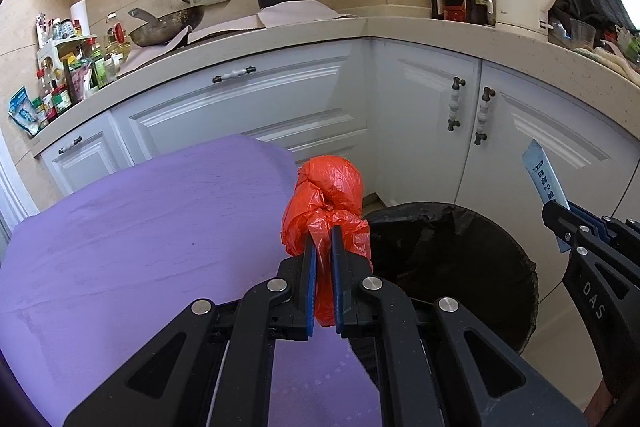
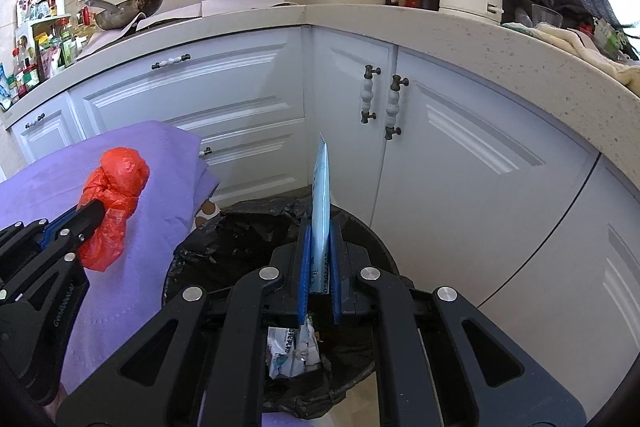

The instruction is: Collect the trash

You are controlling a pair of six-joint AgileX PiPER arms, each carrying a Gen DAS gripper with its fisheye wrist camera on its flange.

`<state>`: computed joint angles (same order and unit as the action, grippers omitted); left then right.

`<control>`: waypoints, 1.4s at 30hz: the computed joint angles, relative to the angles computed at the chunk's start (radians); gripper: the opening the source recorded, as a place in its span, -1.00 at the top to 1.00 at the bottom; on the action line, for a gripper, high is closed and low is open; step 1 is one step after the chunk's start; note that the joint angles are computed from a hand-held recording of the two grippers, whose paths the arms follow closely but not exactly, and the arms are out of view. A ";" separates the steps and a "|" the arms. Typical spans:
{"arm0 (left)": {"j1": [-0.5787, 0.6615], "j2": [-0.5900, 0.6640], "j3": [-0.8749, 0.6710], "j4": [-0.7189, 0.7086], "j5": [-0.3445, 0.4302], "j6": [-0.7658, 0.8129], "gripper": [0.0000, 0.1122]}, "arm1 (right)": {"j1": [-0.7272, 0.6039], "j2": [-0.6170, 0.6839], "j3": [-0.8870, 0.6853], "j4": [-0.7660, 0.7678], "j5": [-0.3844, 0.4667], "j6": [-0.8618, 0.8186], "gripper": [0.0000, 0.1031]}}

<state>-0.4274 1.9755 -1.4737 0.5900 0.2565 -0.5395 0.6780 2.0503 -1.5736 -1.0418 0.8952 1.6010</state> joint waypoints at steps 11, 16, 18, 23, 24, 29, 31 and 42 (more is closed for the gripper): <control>-0.013 0.065 -0.063 -0.127 0.016 0.147 0.74 | -0.023 0.034 -0.023 0.025 -0.005 -0.023 0.42; -0.011 0.074 -0.071 -0.157 0.020 0.173 0.37 | -0.022 0.037 -0.022 0.024 0.001 -0.017 0.35; -0.013 0.077 -0.076 -0.138 0.027 0.158 0.30 | -0.022 0.037 -0.021 0.025 0.003 -0.015 0.35; -0.016 0.075 -0.077 -0.098 0.033 0.115 0.16 | -0.019 0.034 -0.017 0.020 0.008 -0.005 0.22; -0.016 0.073 -0.075 -0.084 0.033 0.100 0.11 | -0.015 0.033 -0.017 0.016 0.014 0.000 0.19; -0.011 0.050 -0.055 -0.102 0.025 0.104 -0.04 | -0.007 0.019 -0.003 0.003 0.021 0.015 -0.02; -0.008 0.034 -0.038 -0.103 0.018 0.100 -0.14 | 0.000 0.013 0.001 -0.002 0.028 0.021 -0.07; 0.019 -0.073 0.084 -0.072 -0.043 0.064 -0.40 | 0.069 -0.021 0.020 -0.034 0.111 0.079 -0.47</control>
